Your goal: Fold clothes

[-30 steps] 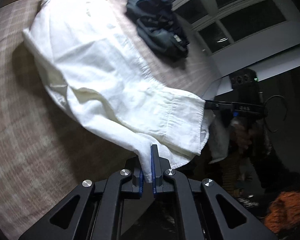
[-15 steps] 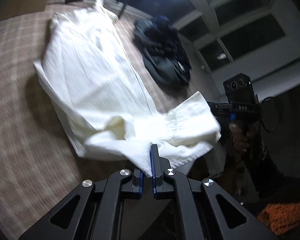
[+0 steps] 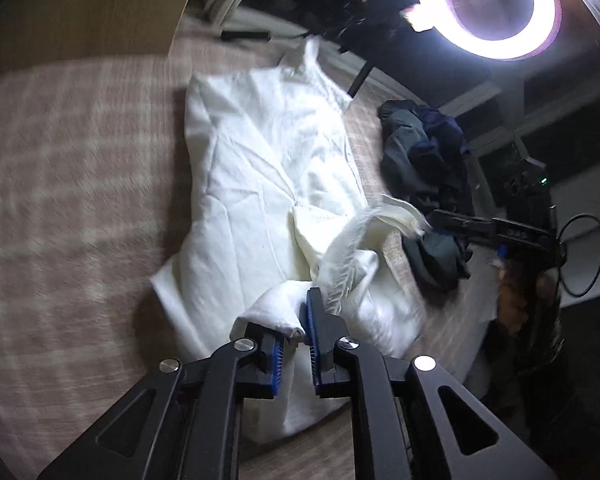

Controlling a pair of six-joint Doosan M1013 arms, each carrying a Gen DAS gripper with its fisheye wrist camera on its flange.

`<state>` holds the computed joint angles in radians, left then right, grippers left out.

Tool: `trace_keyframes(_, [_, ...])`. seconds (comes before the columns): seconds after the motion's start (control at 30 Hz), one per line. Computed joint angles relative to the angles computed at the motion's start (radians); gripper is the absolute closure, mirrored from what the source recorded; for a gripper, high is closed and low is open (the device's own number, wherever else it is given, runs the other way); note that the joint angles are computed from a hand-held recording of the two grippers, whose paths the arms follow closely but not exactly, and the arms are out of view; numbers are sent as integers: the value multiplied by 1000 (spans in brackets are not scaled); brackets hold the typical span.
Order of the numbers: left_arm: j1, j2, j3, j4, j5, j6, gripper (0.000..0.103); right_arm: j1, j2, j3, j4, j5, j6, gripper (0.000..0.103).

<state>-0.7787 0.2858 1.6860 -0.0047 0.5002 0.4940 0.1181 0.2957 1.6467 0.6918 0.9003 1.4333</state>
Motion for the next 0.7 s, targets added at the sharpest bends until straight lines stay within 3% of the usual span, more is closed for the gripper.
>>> trace_keyframes(0.1, [-15,-12,14,28,13,-45,89,1,-39,34,15,-36,-54,73])
trace_keyframes(0.17, [-9,-7,19,-39,5,7,86,8,-57,54,18,-66,-86,73])
trace_keyframes(0.27, [15,32,-24,-126,72,109,83,36,-53,65,55,-68,-189,73])
trace_keyframes(0.37, [35,84,-97,-168,189,218,83,110,-23,39,-196,-93,-83,73])
trace_keyframes(0.43, [45,103,-131,-193,251,272,83,128,1,35,-259,-86,-65,73])
trace_keyframes(0.53, [60,102,-138,-234,262,308,83,123,20,41,-286,-28,-21,73])
trace_keyframes(0.7, [62,80,-119,-270,262,317,82,77,-2,39,-203,-117,-127,69])
